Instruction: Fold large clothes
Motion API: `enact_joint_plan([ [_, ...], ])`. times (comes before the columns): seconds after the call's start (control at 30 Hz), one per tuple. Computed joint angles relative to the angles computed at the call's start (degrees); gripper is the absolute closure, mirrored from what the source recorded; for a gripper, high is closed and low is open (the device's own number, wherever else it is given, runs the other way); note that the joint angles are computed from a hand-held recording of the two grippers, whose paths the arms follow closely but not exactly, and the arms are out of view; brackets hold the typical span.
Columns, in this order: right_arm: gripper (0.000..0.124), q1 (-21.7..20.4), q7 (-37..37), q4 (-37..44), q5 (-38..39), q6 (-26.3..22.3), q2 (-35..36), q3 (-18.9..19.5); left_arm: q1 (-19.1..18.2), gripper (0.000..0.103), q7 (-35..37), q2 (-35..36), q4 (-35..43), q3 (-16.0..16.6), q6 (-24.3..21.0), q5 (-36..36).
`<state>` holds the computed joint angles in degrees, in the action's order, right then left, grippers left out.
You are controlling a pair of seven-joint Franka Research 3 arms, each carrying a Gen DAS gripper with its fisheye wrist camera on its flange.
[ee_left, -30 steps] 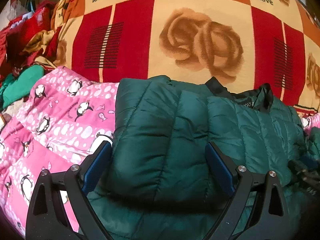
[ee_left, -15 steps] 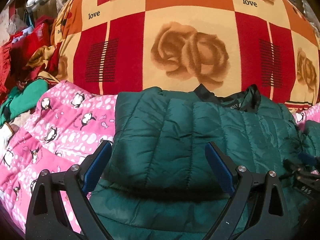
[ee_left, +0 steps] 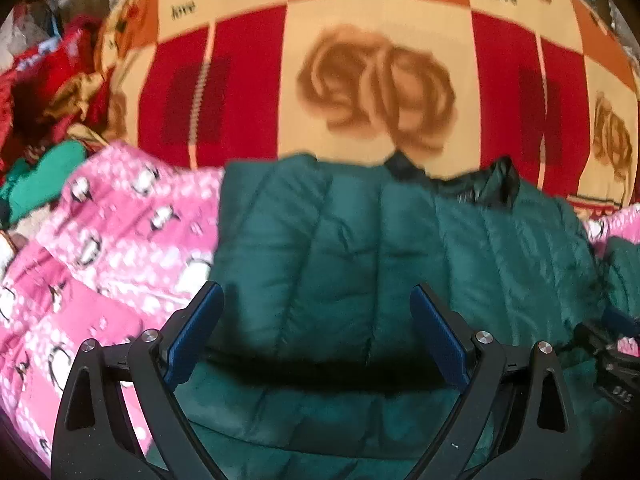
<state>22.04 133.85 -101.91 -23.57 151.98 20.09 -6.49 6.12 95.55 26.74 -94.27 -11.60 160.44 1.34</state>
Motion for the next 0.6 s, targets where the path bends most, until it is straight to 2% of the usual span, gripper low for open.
enact_joint_plan([
  [0.13,0.054,0.76,2.19,-2.01,-2.02,1.05,-1.77,-0.58,-0.14,0.009,0.89,1.05,1.42,-0.12,-5.23,-0.08],
  [0.23,0.053,0.93,4.20,-3.31,-3.94,1.24,-2.99,-0.81,0.83,0.009,2.40,-0.53,-0.67,-0.95,-4.92,-1.78],
  [0.33,0.051,0.64,6.45,-4.94,-6.00,1.26,-4.56,-0.83,2.58,0.009,4.57,-2.16,-2.13,-2.41,-6.08,-5.87],
  [0.47,0.051,-0.40,10.12,-7.52,-9.38,1.59,-7.12,-0.61,4.82,0.009,8.37,-5.30,-5.30,-4.11,-5.12,-12.73],
  [0.6,0.051,-2.12,13.60,-9.98,-13.38,0.33,-9.72,-0.07,5.15,0.009,10.98,-7.51,-6.50,-4.14,-4.97,-17.57],
])
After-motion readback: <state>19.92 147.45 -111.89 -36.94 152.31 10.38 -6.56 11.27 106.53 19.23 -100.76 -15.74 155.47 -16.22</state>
